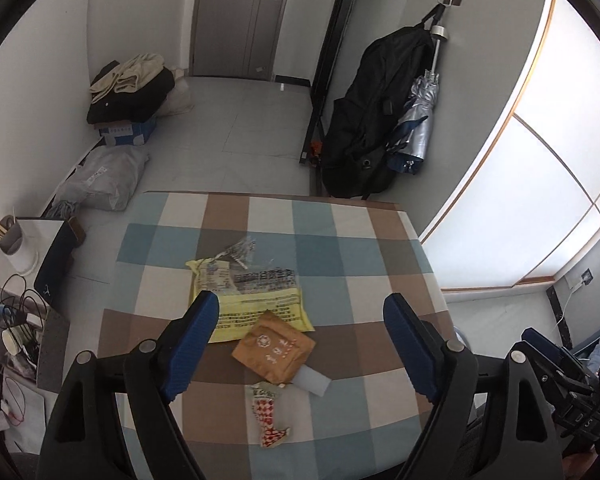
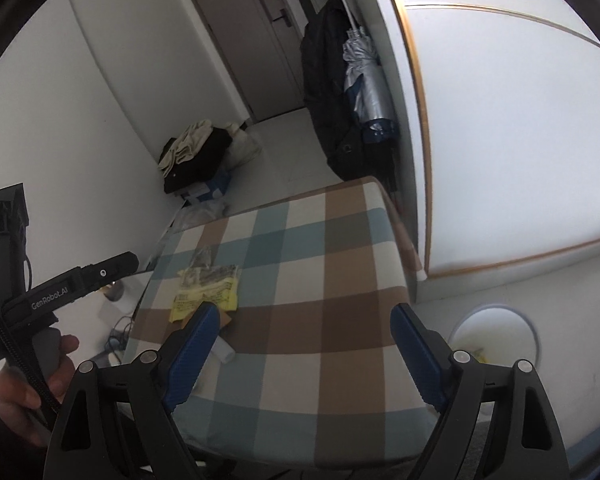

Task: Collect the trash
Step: 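Move both open tools back over the table, then grasp the red-white checkered wrapper on the table with the left tool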

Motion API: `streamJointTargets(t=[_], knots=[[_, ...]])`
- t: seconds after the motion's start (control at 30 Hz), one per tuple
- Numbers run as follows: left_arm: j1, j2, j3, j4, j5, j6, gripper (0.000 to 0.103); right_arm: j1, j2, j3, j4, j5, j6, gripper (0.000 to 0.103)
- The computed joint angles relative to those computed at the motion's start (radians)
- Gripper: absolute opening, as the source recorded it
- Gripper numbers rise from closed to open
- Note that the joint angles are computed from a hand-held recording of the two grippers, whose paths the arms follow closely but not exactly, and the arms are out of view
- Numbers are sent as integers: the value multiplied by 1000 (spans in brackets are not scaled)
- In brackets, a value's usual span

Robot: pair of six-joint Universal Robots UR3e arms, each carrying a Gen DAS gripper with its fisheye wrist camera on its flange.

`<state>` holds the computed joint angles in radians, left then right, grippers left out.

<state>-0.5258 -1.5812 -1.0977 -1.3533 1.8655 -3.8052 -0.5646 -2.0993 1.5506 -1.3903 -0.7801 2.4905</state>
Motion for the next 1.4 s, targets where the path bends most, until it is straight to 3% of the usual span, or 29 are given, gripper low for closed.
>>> streamJointTargets(t=[0.1, 0.27, 0.47, 0.6, 0.73, 1.0, 1.17, 1.4], knots=[[34, 80, -118, 31, 2, -4, 93, 155, 14, 81, -233, -81, 120, 88], [111, 210, -318, 52, -55, 9, 93, 314, 69, 157, -443, -149, 210, 88], [187, 305, -456, 74, -170, 51, 93, 328, 64, 270, -568, -102, 246, 88], [173, 302, -482, 64, -183, 65, 93, 336, 93, 282, -629, -92, 284, 88], [170, 294, -497, 34, -230, 67, 93, 323, 110, 271, -614, -84, 298, 88], [128, 253, -503, 34, -227, 90, 93, 285, 89, 272, -567, -58, 266, 89], [77, 204, -475, 3, -169, 96, 93, 236, 82, 265, -519, -16, 258, 89], [71, 217, -493, 7, -169, 88, 90, 183, 56, 263, -443, 30, 222, 89]])
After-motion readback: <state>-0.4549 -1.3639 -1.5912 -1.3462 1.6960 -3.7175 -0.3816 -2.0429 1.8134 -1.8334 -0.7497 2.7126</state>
